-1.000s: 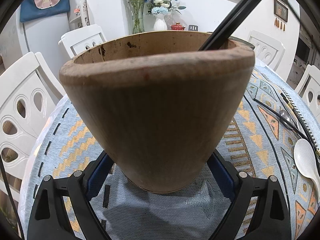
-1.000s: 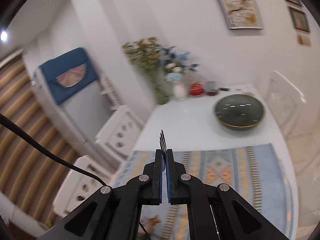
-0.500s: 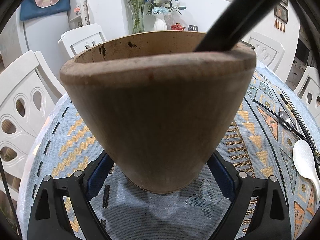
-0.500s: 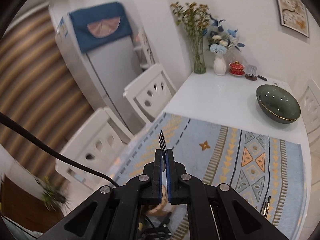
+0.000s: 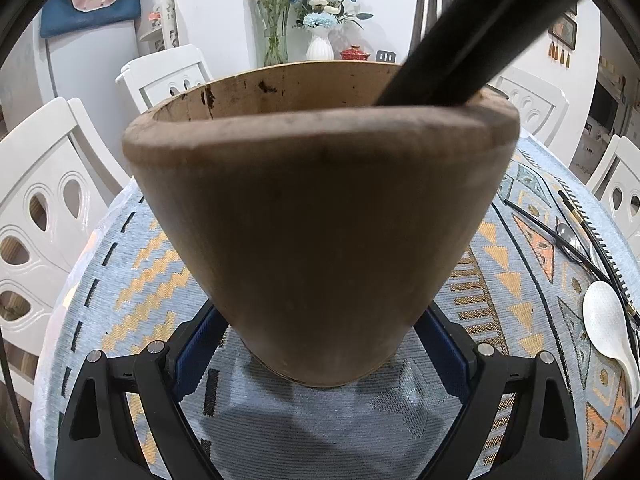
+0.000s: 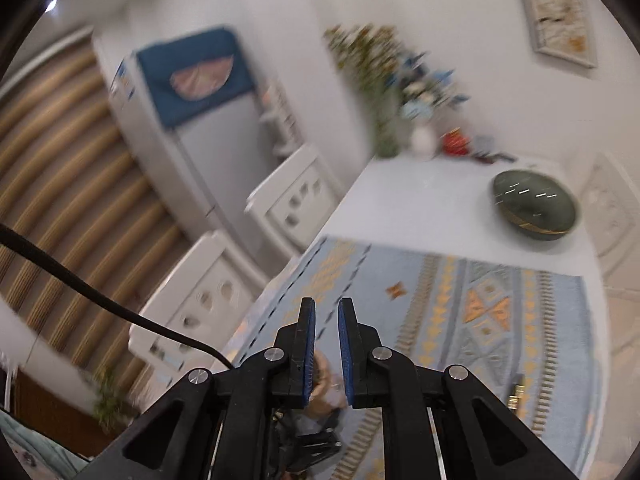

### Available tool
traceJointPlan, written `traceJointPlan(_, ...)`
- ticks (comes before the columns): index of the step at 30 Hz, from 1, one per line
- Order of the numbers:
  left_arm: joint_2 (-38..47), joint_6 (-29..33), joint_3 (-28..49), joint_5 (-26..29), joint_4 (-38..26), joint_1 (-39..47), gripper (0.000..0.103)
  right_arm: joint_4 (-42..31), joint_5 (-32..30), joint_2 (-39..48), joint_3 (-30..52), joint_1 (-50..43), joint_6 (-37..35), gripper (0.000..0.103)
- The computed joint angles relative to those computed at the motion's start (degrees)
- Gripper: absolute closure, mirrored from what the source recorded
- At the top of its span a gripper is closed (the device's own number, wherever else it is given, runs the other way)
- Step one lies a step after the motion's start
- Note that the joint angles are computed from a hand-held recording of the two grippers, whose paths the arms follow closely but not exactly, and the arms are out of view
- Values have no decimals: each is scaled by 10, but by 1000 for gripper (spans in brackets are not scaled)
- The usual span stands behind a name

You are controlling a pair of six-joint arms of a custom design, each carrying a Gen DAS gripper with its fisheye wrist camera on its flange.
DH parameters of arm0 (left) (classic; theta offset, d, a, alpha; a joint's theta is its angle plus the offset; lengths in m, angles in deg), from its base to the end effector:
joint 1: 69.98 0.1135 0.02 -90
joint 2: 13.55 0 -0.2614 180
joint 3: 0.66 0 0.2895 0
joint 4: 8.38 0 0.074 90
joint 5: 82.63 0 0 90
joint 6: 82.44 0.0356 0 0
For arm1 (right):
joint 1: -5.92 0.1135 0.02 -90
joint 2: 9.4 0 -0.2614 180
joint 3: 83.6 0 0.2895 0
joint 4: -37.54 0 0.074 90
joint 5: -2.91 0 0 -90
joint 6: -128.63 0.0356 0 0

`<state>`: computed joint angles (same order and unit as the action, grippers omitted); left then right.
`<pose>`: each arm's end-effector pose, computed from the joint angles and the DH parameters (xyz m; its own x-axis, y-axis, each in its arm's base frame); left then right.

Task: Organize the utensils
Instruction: 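Lift the wooden cup with the left tool and move it beside the utensil pile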

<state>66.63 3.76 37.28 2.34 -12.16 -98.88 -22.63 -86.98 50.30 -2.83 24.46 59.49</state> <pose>0.2342 -0.1257 0.0977 -0.6570 0.2872 -0.6971 0.3854 0.9226 0.0169 0.2307 0.0773 0.3741 -0.6715 0.1504 -0.7256 -0.0829 0.9578 0.2752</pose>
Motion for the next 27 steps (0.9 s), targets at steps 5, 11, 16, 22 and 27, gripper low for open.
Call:
traceJointPlan(5,1,1,2,2,-1,2,9,-85,51,-111,-12,-7,34,75)
traceJointPlan(11,7,2,7,-4,-4,1,9,-195,98,-213,-62,19,60,47)
traceJointPlan(16,9,2,10,-5,-6,0,9,-114,51,-198,-238,24,90,44)
traceJointPlan(22,24,5,23,2,-15,7,8,185,22,12,-397,4,76,44)
traceJointPlan(27,31,6,29,5,-22,9,8,326,76,72,-452,17,109,19)
